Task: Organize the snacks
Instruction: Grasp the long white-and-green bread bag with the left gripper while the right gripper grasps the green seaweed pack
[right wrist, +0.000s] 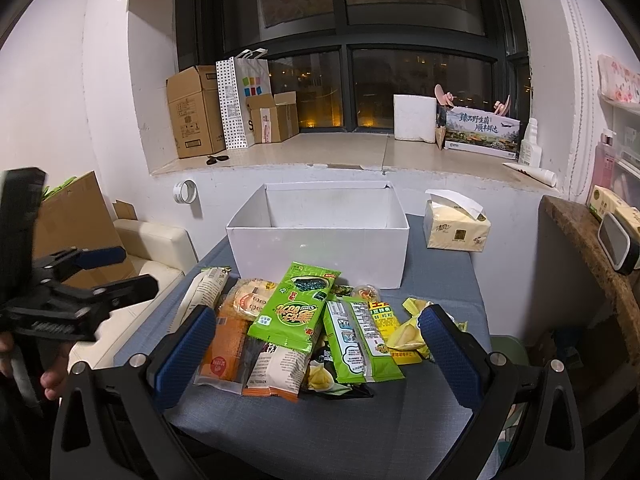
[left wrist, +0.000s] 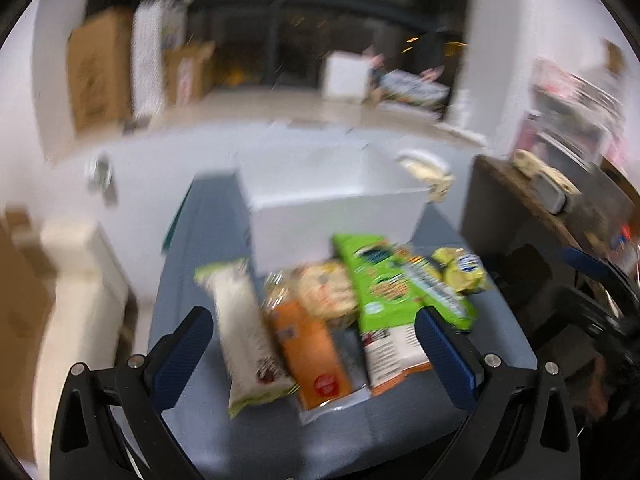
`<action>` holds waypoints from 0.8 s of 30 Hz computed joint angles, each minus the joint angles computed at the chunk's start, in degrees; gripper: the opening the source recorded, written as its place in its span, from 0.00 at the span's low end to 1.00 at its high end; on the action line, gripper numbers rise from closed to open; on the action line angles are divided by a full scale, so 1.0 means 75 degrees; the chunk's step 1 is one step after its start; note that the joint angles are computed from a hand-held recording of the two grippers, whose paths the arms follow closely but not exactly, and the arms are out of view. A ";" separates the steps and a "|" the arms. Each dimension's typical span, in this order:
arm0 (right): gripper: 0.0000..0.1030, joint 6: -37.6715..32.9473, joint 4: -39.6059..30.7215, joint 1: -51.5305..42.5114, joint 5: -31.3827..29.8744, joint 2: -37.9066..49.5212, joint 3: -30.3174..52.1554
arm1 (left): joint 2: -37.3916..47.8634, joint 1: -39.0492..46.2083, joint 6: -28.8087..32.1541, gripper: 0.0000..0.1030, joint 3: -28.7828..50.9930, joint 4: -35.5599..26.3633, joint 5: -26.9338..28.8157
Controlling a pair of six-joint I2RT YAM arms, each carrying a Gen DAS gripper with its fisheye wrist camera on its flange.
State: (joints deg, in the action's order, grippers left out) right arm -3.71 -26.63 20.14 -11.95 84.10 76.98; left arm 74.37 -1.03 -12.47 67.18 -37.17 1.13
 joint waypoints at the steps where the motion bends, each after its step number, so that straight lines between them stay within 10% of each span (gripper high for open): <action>1: 1.00 0.0002 0.0002 -0.0004 0.0001 -0.0007 -0.0011 | 0.0227 0.0237 -0.0116 1.00 0.0071 -0.0087 0.0234; 16: 1.00 0.0031 -0.0010 0.0023 0.0030 0.0103 -0.0066 | 0.4296 0.1386 -0.0655 0.99 0.1806 -0.0579 0.0419; 18: 1.00 0.0039 -0.0015 0.0007 0.0022 0.0109 -0.0055 | 0.4501 0.1461 -0.0770 0.85 0.1823 -0.0496 0.0541; 20: 1.00 0.0060 -0.0027 -0.0001 0.0034 0.0127 -0.0055 | 0.4396 0.1580 -0.0740 0.34 0.1557 -0.0218 0.0996; 24: 1.00 0.0075 -0.0037 -0.0001 0.0046 0.0156 -0.0056 | 0.3997 0.1519 -0.0576 0.34 0.1279 -0.0131 0.0662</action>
State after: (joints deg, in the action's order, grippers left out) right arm -3.15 -26.90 20.13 -11.61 85.27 76.56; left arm 104.35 10.36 -16.79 76.77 -38.15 6.10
